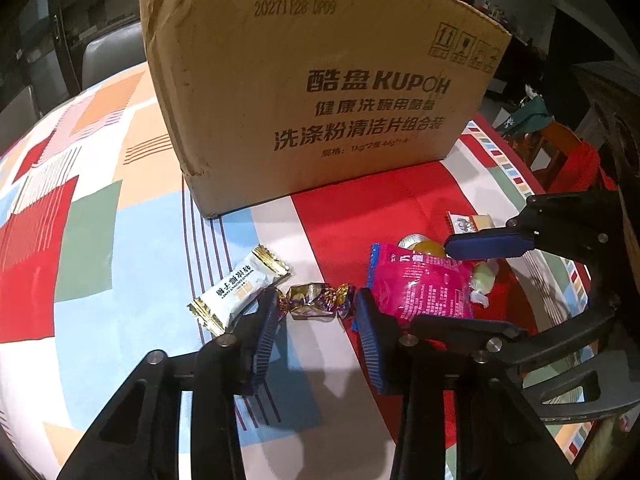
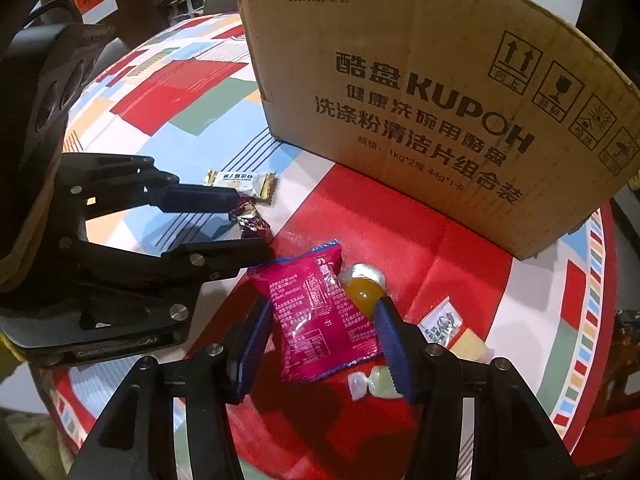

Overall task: Organize snacks
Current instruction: 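Grasp the brown-wrapped candy with the left gripper while the right grasps the pink packet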

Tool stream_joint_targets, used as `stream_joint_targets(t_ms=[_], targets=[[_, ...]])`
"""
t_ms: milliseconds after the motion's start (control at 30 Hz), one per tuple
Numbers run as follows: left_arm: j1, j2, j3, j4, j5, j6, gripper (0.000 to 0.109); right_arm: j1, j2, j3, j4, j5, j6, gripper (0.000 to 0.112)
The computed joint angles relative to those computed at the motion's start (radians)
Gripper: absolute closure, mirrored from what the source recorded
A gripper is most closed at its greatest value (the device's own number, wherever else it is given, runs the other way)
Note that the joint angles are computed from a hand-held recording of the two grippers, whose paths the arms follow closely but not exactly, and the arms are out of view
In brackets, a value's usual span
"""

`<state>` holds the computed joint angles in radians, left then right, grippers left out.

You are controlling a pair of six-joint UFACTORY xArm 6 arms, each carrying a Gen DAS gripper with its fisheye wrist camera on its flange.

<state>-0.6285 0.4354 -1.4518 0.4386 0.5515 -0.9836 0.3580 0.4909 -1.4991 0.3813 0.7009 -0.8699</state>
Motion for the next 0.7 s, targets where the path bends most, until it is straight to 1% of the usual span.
stream_joint_targets(t_ms=[167, 233, 433, 500, 600, 700], targets=[[0.003, 0.002, 0.001, 0.004, -0.003, -0.011, 0.079, 0.01, 0.0, 0.013, 0.008, -0.029, -0.009, 0.062], [0.004, -0.002, 0.007, 0.004, -0.006, -0.011, 0.08, 0.016, -0.004, 0.024, 0.007, -0.047, -0.008, 0.066], [-0.001, 0.0, 0.0, 0.033, 0.008, -0.04, 0.081, 0.013, -0.021, 0.055, 0.033, -0.075, -0.022, 0.073], [-0.004, -0.01, 0.006, 0.055, 0.017, -0.057, 0.081, 0.011, -0.028, 0.065, 0.044, -0.08, -0.029, 0.074], [-0.015, -0.028, 0.01, 0.083, 0.052, -0.078, 0.081, 0.008, -0.036, 0.076, 0.058, -0.087, -0.042, 0.074], [-0.023, -0.05, 0.028, 0.1, 0.064, -0.097, 0.081, 0.001, -0.044, 0.082, 0.079, -0.081, -0.048, 0.074]])
